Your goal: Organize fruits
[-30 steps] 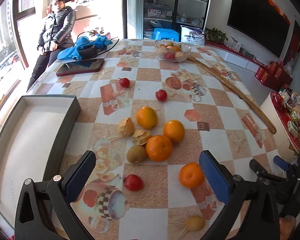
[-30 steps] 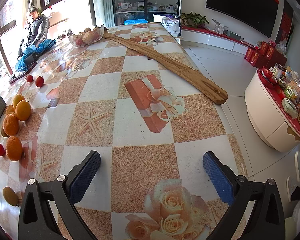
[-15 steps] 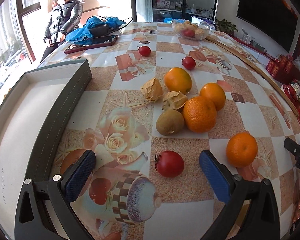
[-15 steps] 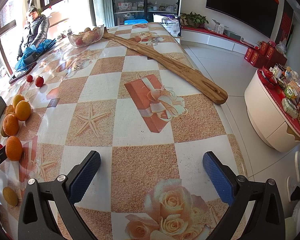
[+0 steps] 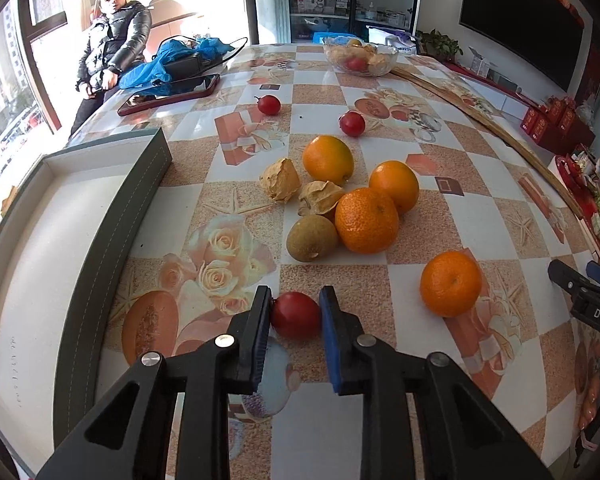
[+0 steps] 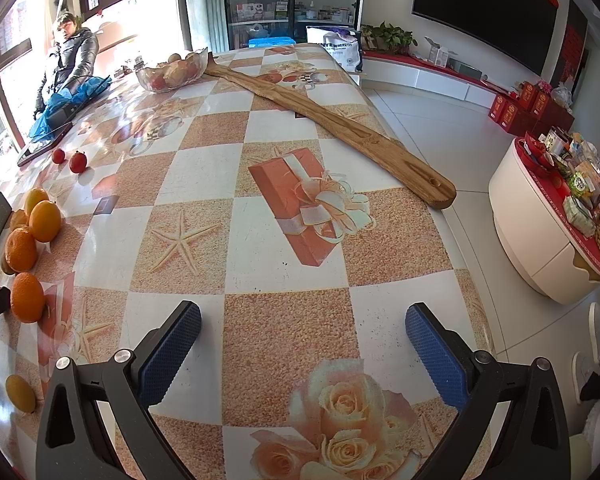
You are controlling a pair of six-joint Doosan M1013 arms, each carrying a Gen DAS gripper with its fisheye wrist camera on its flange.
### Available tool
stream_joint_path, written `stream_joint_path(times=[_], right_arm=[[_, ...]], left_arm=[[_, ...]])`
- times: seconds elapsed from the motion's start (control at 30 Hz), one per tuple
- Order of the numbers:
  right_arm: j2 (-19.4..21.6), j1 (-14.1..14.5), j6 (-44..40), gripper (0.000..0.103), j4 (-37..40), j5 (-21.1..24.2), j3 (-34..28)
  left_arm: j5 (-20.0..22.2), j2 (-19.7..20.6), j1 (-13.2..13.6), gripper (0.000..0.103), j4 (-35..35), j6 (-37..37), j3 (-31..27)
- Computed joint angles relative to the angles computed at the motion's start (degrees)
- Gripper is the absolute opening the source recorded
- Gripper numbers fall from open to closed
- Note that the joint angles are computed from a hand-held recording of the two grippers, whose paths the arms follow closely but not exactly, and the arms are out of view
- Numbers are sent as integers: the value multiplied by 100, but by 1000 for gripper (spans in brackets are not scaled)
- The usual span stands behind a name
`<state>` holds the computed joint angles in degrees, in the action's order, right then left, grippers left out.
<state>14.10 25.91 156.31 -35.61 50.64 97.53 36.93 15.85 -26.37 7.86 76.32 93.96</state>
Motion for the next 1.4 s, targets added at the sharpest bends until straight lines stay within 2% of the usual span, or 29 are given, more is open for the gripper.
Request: stream_joint_path(times=[0.07, 0.1, 0.17, 0.2, 0.23, 0.37, 0.5, 0.57, 0.6, 0.63, 0.7, 0.87, 1.0, 1.03, 1.07, 1.1, 1.13, 1.17, 1.4], right_arm=[[-22, 7, -216, 103, 336, 158, -59], [-63, 33, -353, 103, 586, 95, -56], [-258, 81, -671, 103, 1009, -726, 148], [-301, 149, -868, 103, 1140, -998, 186], [-290, 249, -1070, 103, 1181, -1068, 157], [-2, 600, -1915, 103, 1382, -1082, -177], [215, 783, -2201, 102, 1327, -986, -405], [291, 837, -2357, 101, 1371, -917, -488], [314, 870, -2381, 96, 1326, -876, -510], [346, 887, -2457, 83, 1342, -824, -543], [396, 914, -2422, 82, 1243, -758, -596], [506, 846, -2870, 82, 1661, -927, -752], [652, 918, -2882, 80, 1433, -876, -912], [659, 932, -2781, 63, 1337, -887, -923], [661, 941, -2701, 34, 1247, -870, -939], [658, 933, -2685, 21, 1266, -825, -961], [645, 891, -2750, 16, 1440, -822, -966], [622, 865, -2710, 7, 1499, -826, -943], [248, 619, -2265, 5, 1709, -946, -474]], left_arm=[[-5, -59, 13, 27, 186, -176, 79], [-21, -95, 35, 27, 208, -189, 126], [-90, -171, 83, 27, 241, -209, 235], [-121, -204, 102, 27, 279, -228, 284], [-149, -238, 118, 27, 317, -257, 332], [-186, -332, 184, 27, 359, -332, 453], [-214, -390, 236, 28, 254, -269, 523], [-257, -394, 257, 28, 187, -222, 535], [-279, -400, 257, 29, 195, -237, 548], [-303, -402, 249, 29, 240, -275, 559], [-328, -411, 228, 29, 345, -346, 577], [-314, -411, 251, 29, 159, -246, 567], [-341, -416, 273, 29, 78, -127, 578], [-341, -415, 273, 29, 78, -117, 577], [-339, -413, 271, 29, 88, -115, 576], [-330, -411, 268, 29, 95, -113, 571], [-320, -408, 271, 28, 84, -100, 565], [-317, -407, 281, 27, 26, -55, 560], [-351, -448, 416, 27, -655, 397, 596]])
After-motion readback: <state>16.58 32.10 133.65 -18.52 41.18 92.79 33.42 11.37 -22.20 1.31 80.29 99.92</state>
